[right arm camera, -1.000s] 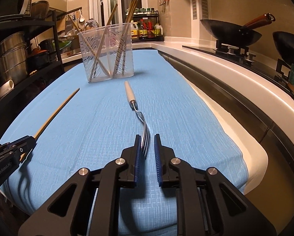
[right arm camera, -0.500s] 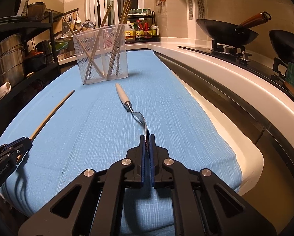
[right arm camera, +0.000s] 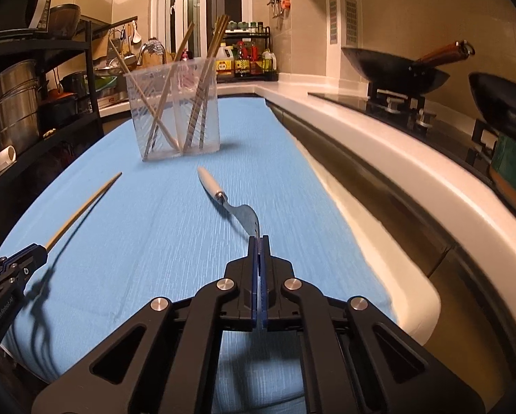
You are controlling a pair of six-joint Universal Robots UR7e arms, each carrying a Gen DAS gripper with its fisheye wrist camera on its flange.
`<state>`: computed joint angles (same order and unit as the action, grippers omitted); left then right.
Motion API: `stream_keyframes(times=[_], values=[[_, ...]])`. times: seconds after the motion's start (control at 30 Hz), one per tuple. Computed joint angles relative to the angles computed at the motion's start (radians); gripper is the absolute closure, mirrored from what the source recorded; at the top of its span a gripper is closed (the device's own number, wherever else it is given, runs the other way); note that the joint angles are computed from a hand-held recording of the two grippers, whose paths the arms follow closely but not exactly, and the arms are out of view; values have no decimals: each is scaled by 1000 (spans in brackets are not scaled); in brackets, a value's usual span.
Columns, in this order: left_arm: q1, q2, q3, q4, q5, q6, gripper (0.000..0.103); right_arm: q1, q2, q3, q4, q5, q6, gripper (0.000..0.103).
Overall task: Organize utensils
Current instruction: 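Lift and carry the chopstick and fork over the clear container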
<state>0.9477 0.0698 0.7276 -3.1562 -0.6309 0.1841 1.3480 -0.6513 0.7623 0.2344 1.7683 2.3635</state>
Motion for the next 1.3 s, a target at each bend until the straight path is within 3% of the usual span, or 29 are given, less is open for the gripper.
stream_keyframes(times=[0.43, 0.6, 0.8, 0.97, 1.1, 1.3], values=[[-44, -53, 62, -245, -41, 216, 97, 48, -111, 76, -51, -12, -64, 102], [-55, -116, 95, -225, -85, 193, 97, 71, -135, 57, -19, -19, -59, 102], [-65, -197, 122, -115, -114, 62, 97, 97, -154, 52, -17, -11, -43, 102], [-71, -234, 90, 67, -139, -38, 97, 121, -148, 24, 6, -4, -62, 102], [-78, -234, 27, 201, -136, -94, 97, 146, -99, -87, 83, 18, -64, 102], [-93, -193, -99, 306, -120, -65, 97, 190, 24, -363, 250, 49, -50, 102]])
